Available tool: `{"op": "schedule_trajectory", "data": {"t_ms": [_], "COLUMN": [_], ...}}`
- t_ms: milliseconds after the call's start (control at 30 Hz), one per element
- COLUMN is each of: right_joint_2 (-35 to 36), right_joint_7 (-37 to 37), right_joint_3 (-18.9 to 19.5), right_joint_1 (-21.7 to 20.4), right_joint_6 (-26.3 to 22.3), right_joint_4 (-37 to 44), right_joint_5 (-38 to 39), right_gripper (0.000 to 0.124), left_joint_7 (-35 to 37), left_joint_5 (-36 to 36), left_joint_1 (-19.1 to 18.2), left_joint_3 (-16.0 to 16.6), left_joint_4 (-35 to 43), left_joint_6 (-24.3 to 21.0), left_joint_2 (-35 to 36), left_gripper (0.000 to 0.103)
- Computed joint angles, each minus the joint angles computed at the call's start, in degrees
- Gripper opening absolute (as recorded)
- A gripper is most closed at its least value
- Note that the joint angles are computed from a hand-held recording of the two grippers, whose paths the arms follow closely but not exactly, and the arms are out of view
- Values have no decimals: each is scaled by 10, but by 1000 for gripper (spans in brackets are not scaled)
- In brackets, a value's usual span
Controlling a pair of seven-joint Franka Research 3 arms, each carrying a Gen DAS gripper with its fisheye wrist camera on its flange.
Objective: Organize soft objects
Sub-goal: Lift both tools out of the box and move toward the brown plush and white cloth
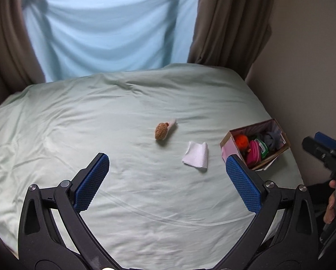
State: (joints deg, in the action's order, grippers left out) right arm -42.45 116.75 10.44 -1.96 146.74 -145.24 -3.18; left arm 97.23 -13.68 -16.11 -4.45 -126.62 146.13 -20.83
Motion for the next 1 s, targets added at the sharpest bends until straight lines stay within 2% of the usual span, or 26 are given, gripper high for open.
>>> {"op": "schedule_trajectory", "data": {"t_ms": [67,133,367,533,700,800,933,1000], "right_joint_2": [15,44,158,251,356,415,475,506], "right_joint_7": [31,76,172,238,341,403,446,454], "right_joint_3": [31,61,68,58,50,32,0,-18], "right_joint_1": [-22,-45,-50,-50,-64,-56,-32,-18], "right_joint_6": [-1,-8,41,81,118,116,116,122], "right_joint_4": [7,18,37,64,102,131,158,170], "right_joint_5": [-19,-47,-124,-184,-284,-338,-369,-373], "right_gripper": [103,103,103,103,103,103,103,103], "left_joint_7": [35,60,115,130,114,113,102,103], "left_joint_5": [-24,-45,-78,-82,-40,-16,26,37], "left_joint_1": [-6,-1,43,75,92,100,93,90], "left_joint_3": [19,25,-6,-42,-75,-97,-114,-121], "left_joint_4": [19,43,141,232,357,430,551,597], "left_joint_6": [-9,-22,-39,-45,-61,-75,-115,-131], "left_joint_2": [25,55,192,307,443,519,630,674], "left_gripper": [103,103,103,103,101,100,88,86]}}
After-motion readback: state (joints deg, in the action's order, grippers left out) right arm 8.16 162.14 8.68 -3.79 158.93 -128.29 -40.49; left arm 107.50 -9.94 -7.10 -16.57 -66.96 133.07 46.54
